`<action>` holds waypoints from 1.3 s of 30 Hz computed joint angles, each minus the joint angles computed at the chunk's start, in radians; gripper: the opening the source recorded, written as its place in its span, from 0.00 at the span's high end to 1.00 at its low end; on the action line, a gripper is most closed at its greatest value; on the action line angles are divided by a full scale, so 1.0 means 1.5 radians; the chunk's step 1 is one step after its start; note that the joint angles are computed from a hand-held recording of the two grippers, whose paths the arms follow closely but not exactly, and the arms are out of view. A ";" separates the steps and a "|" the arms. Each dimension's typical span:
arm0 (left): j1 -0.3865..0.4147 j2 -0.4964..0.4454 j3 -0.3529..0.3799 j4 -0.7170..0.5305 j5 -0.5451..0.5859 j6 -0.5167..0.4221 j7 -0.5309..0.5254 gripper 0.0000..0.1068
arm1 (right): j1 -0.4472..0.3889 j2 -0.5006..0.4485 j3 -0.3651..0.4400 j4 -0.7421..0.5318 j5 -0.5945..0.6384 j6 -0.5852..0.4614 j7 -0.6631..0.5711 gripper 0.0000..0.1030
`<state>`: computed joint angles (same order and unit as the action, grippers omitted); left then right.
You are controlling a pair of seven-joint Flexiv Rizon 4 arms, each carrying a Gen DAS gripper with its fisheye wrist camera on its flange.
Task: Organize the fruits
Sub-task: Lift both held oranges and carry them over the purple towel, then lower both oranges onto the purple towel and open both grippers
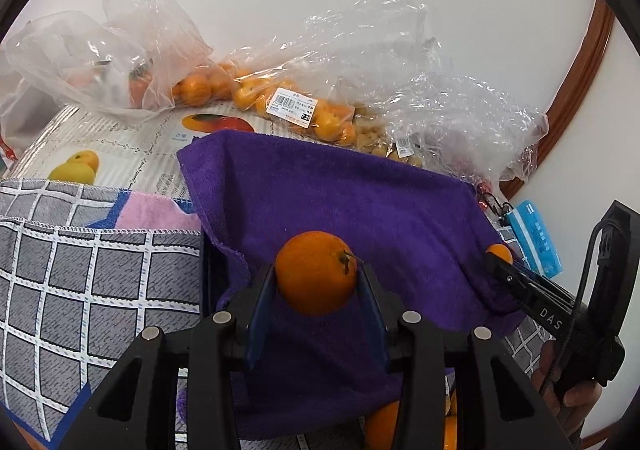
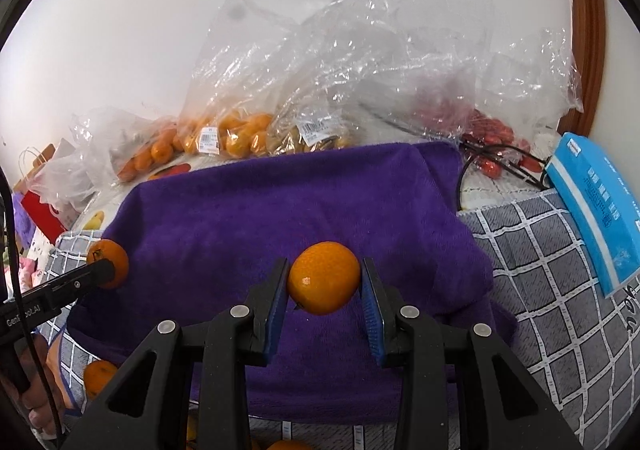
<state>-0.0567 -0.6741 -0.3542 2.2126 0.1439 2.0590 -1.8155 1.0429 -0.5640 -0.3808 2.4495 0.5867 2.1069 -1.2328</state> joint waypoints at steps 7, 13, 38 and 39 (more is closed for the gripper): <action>0.000 -0.004 -0.001 -0.003 0.000 -0.008 -0.001 0.63 | -0.003 -0.010 0.001 -0.007 -0.007 -0.012 0.003 0.66; 0.002 -0.008 -0.006 -0.007 -0.003 -0.019 0.004 0.63 | 0.004 -0.016 -0.006 -0.007 -0.020 -0.020 0.011 0.66; -0.037 -0.006 0.020 -0.010 -0.035 -0.031 0.043 0.63 | 0.014 -0.029 -0.026 -0.003 -0.058 -0.040 0.043 0.66; -0.037 -0.007 0.019 -0.010 -0.036 -0.030 0.044 0.63 | 0.015 -0.029 -0.027 -0.003 -0.059 -0.039 0.044 0.66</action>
<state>-0.1129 -0.6839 -0.3251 2.1979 0.0904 2.0139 -1.7501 1.0660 -0.6081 -0.4218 2.4457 0.4984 2.0479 -1.1666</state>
